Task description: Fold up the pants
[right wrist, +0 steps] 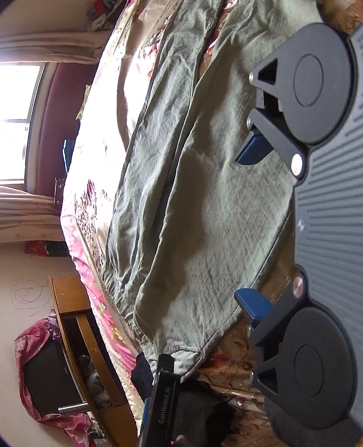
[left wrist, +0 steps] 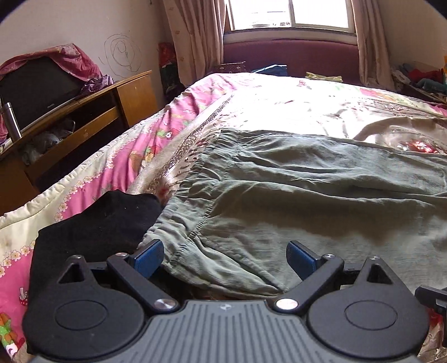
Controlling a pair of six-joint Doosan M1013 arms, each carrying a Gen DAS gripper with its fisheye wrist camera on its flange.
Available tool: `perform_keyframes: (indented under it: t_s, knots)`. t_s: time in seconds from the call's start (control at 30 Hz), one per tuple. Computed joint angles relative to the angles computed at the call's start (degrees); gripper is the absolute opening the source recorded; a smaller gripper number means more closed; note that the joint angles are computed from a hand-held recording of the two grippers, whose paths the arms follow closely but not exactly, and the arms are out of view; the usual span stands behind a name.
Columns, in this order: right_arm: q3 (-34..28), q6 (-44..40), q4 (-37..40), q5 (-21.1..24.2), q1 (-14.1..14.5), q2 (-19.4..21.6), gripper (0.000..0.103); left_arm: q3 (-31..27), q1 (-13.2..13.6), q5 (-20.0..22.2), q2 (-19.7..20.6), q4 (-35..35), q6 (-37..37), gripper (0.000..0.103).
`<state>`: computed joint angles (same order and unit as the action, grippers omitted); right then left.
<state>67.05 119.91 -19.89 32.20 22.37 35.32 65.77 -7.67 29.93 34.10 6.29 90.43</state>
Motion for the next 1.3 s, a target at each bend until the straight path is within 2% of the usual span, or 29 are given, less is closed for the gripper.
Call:
perform_keyframes:
  t_s: [0.07, 0.1, 0.17, 0.23, 0.27, 0.37, 0.47, 0.53, 0.57, 0.6, 0.67, 0.73, 0.8, 0.9, 1.0, 1.13, 1.23, 1.3]
  knots:
    - [-2.51, -6.36, 7.26, 2.40, -0.73, 1.64, 0.091, -1.10, 0.68, -0.96, 1.21, -1.45, 1.82, 0.103]
    - [-3.77, -8.97, 10.72, 4.32, -0.93, 2.46, 0.091, -2.11, 0.73, -0.09, 2.07, -0.37, 2.21, 0.103]
    - [-6.10, -12.89, 15.25, 8.34, -1.14, 3.99, 0.093, -4.21, 0.42, 3.40, 3.87, 5.45, 1.16, 0.103]
    - [-7.25, -16.43, 15.77, 10.27, -0.63, 4.75, 0.093, -5.86, -0.03, 7.97, 5.48, 12.78, -0.50, 0.103]
    - [-7.79, -19.75, 18.47, 11.51, -0.61, 4.94, 0.094, -5.94, 0.19, 9.61, 5.79, 13.99, 0.14, 0.103]
    - [-9.35, -26.79, 24.04, 15.40, -0.41, 5.59, 0.094, -3.63, 1.65, 8.09, 4.33, 10.04, 4.11, 0.103]
    - [-10.67, -27.72, 27.25, 18.21, -0.91, 5.87, 0.094, -3.35, 1.86, 9.69, 3.95, 13.89, 1.77, 0.103]
    - [-11.36, -29.26, 29.63, 19.47, -1.41, 5.77, 0.090, -2.85, 1.98, 9.41, 3.42, 14.72, 1.71, 0.103]
    - [-11.45, -30.51, 30.87, 19.22, -1.73, 5.55, 0.082, -2.60, 2.10, 8.91, 3.07, 13.53, 2.60, 0.103]
    - [-10.99, -30.26, 30.93, 17.95, -1.97, 5.07, 0.081, -2.42, 2.19, 8.20, 2.71, 11.88, 3.79, 0.103]
    - [-9.92, -26.40, 27.84, 14.93, -2.29, 4.24, 0.081, -1.87, 2.20, 5.20, 2.13, 9.17, 6.05, 0.103]
    - [-9.45, -21.72, 22.93, 14.29, -2.61, 4.07, 0.081, -2.21, 1.91, 3.25, 2.39, 6.93, 8.66, 0.103]
    - [-8.46, -15.80, 17.10, 15.67, -2.97, 3.68, 0.081, -3.53, 1.60, 4.55, 3.25, 4.80, 11.40, 0.103]
    - [-4.30, -7.32, 11.16, 15.88, -3.85, 1.75, 0.082, -6.12, 1.08, 11.20, 5.29, 3.73, 14.66, 0.103]
    - [1.25, 1.28, 7.04, 13.00, -4.76, -1.72, 0.082, -3.68, 0.14, 8.21, 4.31, 8.05, 12.95, 0.103]
    - [8.73, 18.47, -3.21, 9.12, -5.89, -6.61, 0.081, -2.58, -0.83, 5.55, 2.68, 4.53, 15.32, 0.103]
    - [13.33, 32.60, -13.43, 10.53, -6.91, -9.25, 0.081, -1.82, -2.17, 3.39, 1.88, 1.86, 18.88, 0.103]
    - [16.03, 41.37, -18.48, 12.65, -8.10, -10.62, 0.082, -2.02, -3.35, 3.52, 1.97, 0.05, 21.37, 0.103]
